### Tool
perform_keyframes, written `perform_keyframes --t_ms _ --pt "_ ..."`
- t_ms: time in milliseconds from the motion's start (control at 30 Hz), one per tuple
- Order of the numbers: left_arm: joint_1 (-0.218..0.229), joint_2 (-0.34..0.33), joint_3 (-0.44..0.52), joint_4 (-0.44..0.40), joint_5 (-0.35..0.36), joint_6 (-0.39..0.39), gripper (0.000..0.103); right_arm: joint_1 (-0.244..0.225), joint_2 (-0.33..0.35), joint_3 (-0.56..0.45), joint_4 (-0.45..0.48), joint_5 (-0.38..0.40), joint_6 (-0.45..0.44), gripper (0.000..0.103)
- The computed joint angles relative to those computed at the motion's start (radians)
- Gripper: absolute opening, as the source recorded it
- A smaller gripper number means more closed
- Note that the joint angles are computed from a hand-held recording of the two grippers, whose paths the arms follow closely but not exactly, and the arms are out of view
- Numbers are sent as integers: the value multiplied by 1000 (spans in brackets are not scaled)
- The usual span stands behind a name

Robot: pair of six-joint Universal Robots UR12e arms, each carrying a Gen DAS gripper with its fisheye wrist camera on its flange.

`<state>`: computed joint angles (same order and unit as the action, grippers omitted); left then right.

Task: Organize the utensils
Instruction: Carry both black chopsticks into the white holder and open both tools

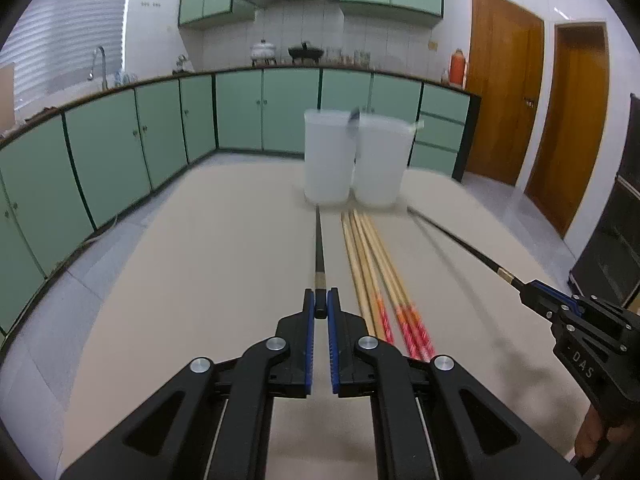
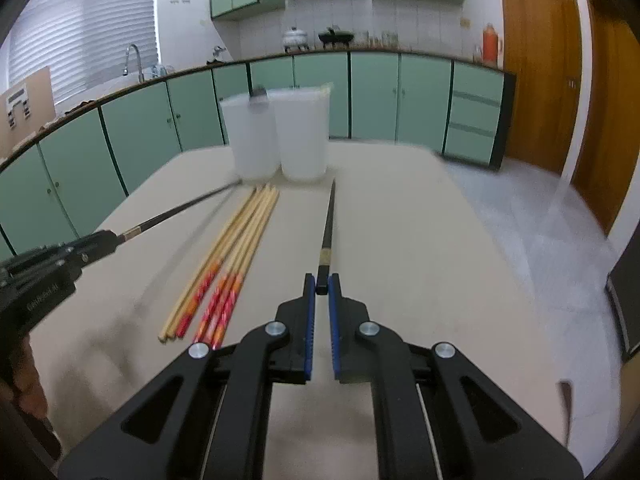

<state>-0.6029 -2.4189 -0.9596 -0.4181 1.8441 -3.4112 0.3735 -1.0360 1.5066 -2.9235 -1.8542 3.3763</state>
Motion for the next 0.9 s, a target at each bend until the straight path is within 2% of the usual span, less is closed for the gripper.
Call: perform_keyframes --t_ms 133,233,333,433,600,700,867,900 --pt "-2 5 18 67 36 39 6 0 -7 -15 -55 -23 -54 6" --pt "-1 2 50 110 45 69 6 -9 -13 -35 -88 -15 -82 6" --pt "5 -9 102 119 31 96 6 -27 -18 -74 -96 23 -115 6" --pt "14 -33 181 89 2 109 6 -45 -18 -120 -61 78 -134 6" --pt "27 -86 319 51 -44 134 6 -80 2 -238 61 196 -137 6" --pt "35 -104 368 36 -75 137 6 -94 15 -298 115 257 -137 6" --pt "47 -144 470 22 -116 144 6 -107 42 -392 150 320 -157 6" --pt "49 -167 519 15 -115 151 6 -110 50 -417 156 330 -154 6"
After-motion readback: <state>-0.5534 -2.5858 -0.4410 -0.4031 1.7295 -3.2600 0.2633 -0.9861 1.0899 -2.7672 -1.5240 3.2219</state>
